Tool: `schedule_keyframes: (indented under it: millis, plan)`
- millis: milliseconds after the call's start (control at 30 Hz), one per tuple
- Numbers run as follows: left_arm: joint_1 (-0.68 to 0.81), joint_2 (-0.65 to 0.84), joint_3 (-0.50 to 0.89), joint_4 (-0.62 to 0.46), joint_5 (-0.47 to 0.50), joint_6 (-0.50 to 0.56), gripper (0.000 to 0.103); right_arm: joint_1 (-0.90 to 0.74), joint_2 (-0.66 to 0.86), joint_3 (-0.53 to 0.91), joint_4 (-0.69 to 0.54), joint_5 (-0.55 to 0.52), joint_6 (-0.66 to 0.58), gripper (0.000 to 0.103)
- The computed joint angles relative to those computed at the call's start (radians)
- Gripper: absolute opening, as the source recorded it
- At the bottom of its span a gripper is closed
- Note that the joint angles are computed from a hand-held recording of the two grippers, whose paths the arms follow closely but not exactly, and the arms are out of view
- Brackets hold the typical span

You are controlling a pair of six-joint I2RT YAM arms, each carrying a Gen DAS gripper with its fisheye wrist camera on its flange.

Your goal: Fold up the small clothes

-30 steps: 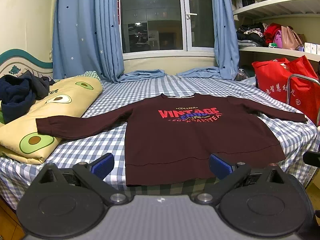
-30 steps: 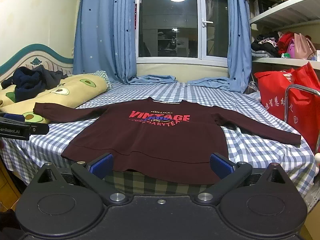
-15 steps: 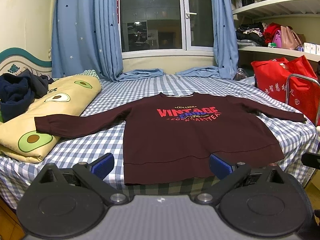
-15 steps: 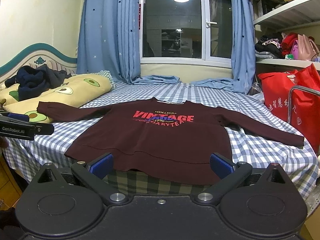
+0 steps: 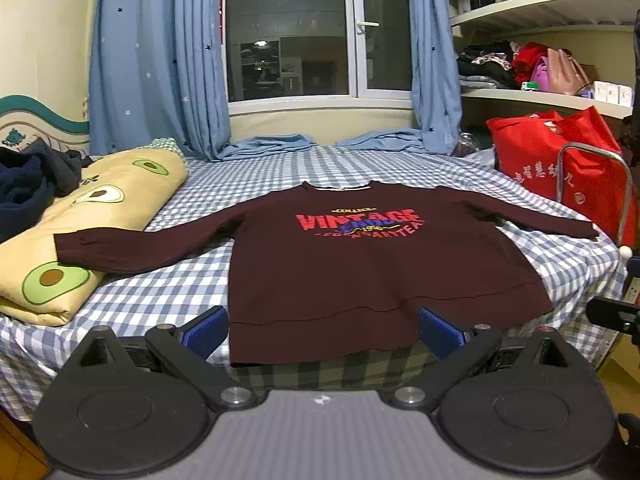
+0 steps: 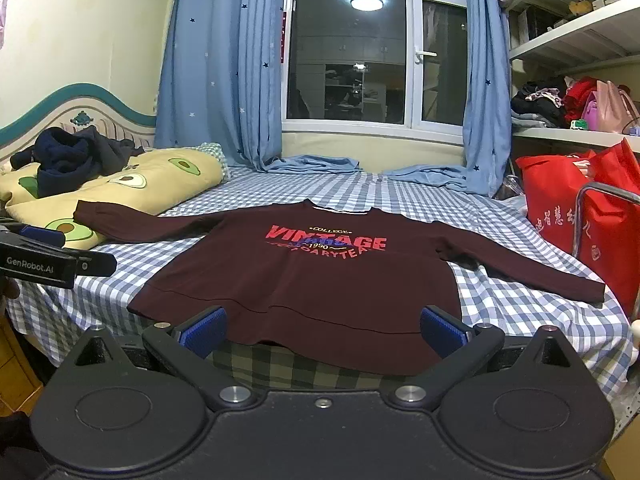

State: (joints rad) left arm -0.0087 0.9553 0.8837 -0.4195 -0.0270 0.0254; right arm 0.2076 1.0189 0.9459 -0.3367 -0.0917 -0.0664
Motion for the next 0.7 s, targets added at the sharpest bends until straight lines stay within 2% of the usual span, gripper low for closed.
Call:
schedule_keyframes:
  millis: [433,700]
  plan:
    - [-0.054,-0.012,-0.002,-0.003,-0.009,-0.011,0.103,-0.013,0.006,0.007,-0.001,0.003,0.009,0.102]
    - [-0.044,-0.004,0.009,-0.013,-0.016,-0.017,0.103,0.001,0.03,0.024,-0.024,0.079,0.053,0.102]
